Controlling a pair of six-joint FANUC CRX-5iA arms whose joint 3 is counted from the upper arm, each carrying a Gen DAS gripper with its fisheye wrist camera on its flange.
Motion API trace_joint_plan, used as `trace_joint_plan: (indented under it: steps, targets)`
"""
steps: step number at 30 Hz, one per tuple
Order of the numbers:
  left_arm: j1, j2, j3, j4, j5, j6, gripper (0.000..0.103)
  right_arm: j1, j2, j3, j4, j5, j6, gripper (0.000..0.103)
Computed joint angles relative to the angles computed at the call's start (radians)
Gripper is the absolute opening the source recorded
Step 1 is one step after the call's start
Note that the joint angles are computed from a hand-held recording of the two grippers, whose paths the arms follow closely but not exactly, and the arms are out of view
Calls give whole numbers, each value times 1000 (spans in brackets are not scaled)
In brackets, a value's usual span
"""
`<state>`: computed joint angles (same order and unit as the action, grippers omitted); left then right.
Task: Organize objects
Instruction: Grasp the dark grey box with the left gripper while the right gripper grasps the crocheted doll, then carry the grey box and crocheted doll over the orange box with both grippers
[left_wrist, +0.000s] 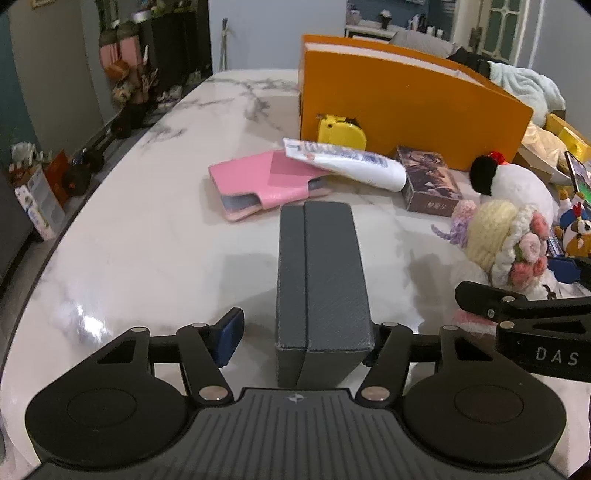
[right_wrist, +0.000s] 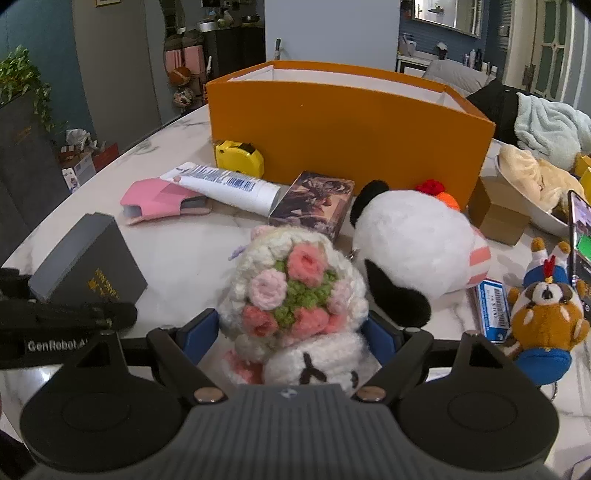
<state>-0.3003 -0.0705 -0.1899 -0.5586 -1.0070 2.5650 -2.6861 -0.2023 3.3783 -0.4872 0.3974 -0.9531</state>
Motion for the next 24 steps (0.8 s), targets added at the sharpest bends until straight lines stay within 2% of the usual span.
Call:
trace_joint_plan:
  steps: [2, 3, 7, 11, 16, 21, 24]
  targets:
    - [-5, -1, 1, -9, -3, 5, 54, 1, 6, 27, -64, -22, 55, 79]
    - [-5, -6, -4, -11, 4, 11, 40, 0, 8, 36, -88, -27, 73, 78]
    - [-20, -42, -33, -53, 49, 47, 39, 0, 15, 59, -152, -37, 122, 75]
    - [-37, -46, -25, -82, 45, 47, 39, 1, 30, 90, -229, -42, 189, 71]
    - [-31, -44, -20, -69, 53, 28, 39, 6, 58, 131, -330, -55, 263, 70]
    - [-39, -47, -17, -73, 50, 29, 39, 31, 122, 212, -551, -107, 431, 70]
    - [-36, -50, -8, -62, 62, 6, 39, 17, 129, 205, -502, -96, 393, 70]
